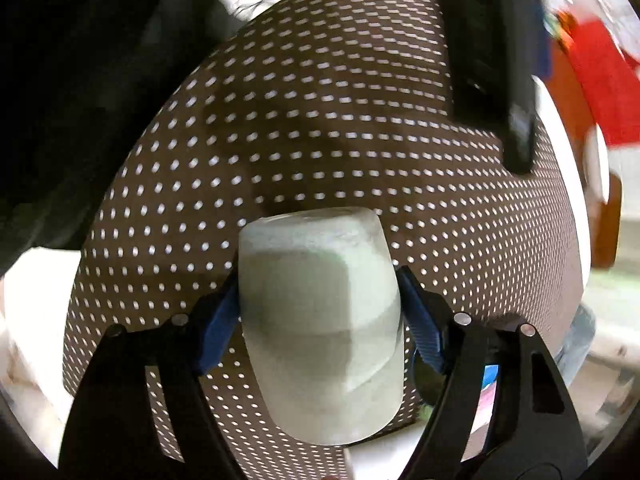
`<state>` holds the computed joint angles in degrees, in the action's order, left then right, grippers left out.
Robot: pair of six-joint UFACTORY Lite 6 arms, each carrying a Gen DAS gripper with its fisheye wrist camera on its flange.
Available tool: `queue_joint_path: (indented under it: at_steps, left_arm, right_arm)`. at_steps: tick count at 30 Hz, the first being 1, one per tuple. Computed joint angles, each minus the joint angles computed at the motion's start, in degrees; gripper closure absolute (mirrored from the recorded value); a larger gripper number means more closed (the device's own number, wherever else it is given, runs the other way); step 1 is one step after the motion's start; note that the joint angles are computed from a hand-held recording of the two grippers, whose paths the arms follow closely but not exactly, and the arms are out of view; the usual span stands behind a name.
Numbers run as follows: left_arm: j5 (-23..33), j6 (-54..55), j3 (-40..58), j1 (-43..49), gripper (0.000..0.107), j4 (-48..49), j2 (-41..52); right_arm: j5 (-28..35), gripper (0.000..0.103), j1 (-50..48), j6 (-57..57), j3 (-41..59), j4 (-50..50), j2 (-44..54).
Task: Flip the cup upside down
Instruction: 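Lift the pale green cup and turn it bottom up with the right gripper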
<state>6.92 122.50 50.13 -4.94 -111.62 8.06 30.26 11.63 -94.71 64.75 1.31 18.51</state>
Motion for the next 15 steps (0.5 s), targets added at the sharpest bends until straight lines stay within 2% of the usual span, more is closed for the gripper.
queue_joint_path:
  at_steps: [7,10,15]
  left_arm:
    - [5.6,5.4,-6.2,2.3,0.022,-3.4,-5.4]
    - [8.5,10.6,-10.5,3.1,0.022,-7.1,-9.5]
    - [12.2,10.5,-15.6,4.1,0.022,-5.1,-15.2]
  right_arm:
    - [7.5,0.029,-7.0,8.5,9.4,10.9,4.2]
    - [7.1,0.029,-10.0,11.7,10.0,14.1,4.5]
    - [8.6,0.029,-14.2,16.7,9.9,20.3,2.6]
